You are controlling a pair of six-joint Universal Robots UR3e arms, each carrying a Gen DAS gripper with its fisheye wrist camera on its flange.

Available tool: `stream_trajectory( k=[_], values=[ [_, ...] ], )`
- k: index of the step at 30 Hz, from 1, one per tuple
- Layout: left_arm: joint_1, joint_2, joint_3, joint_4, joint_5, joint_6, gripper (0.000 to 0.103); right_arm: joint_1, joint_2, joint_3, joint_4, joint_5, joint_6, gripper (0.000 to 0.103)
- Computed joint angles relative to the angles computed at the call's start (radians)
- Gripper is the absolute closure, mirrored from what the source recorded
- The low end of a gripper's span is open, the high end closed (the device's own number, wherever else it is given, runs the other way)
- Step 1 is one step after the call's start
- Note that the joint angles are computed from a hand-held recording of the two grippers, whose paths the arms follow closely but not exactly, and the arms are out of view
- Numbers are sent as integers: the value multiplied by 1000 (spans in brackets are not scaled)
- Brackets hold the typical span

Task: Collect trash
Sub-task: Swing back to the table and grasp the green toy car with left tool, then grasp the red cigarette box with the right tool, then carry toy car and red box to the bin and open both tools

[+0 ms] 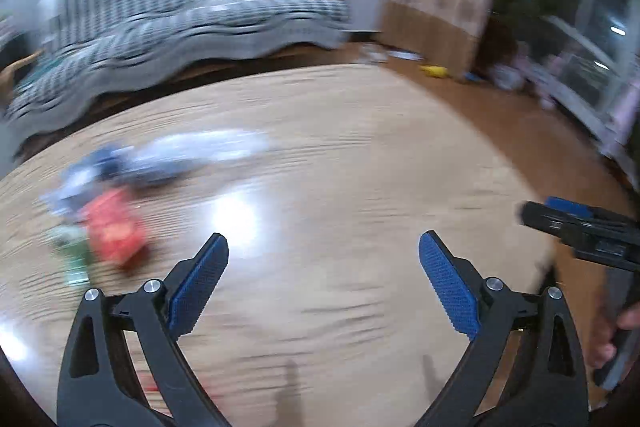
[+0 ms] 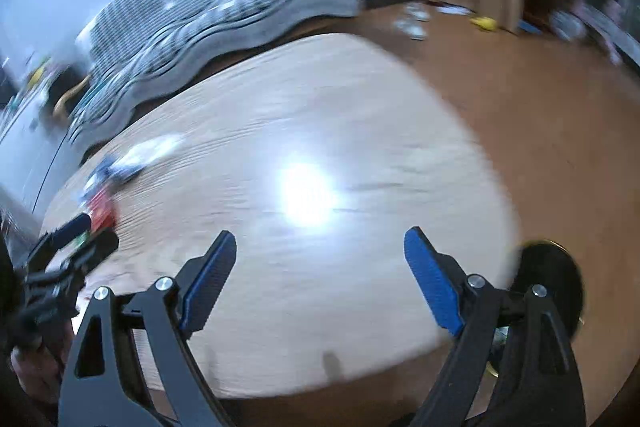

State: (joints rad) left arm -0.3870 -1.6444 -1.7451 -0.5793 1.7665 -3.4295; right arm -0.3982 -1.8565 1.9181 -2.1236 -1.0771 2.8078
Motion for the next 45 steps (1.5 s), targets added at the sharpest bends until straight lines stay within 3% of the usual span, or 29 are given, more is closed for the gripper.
stream_trajectory(
  k=[4,8,11,18,20,22,23,25,27,39,40,41,45],
  values=[
    [243,249,-273,-2,-17,70,10,294,176,-116,-137,-98,174,20],
    [499,414,-456,-25,-110,179,10,544,384,-296,-202,-192,296,20],
    [614,450,-510,-26,-165,260,10,657,485,-383,-211,-237,330,20],
    [671,335,-509,51,-232,302,10,783,671,-584,-180,-286,369,20],
    [686,330,-517,69,-261,324,28,796,709,-621,-175,-283,373,20],
    [677,337,-526,82,-244,340,69,817,754,-675,-164,-286,378,20],
    [680,349,-531,73,-245,353,71,829,780,-706,-159,-288,378,20],
    [706,392,-550,56,-261,359,87,851,829,-767,-144,-289,377,20],
    [736,430,-548,3,-276,379,94,875,881,-832,-127,-295,378,20],
    [951,641,-592,-168,-384,509,94,981,1185,-1309,68,-353,383,22],
    [964,641,-590,-175,-388,512,94,987,1196,-1329,72,-364,380,27],
    [972,640,-586,-181,-390,511,94,992,1200,-1338,70,-378,378,47],
    [959,619,-563,-177,-380,485,94,997,1184,-1334,65,-387,368,47]
  ],
)
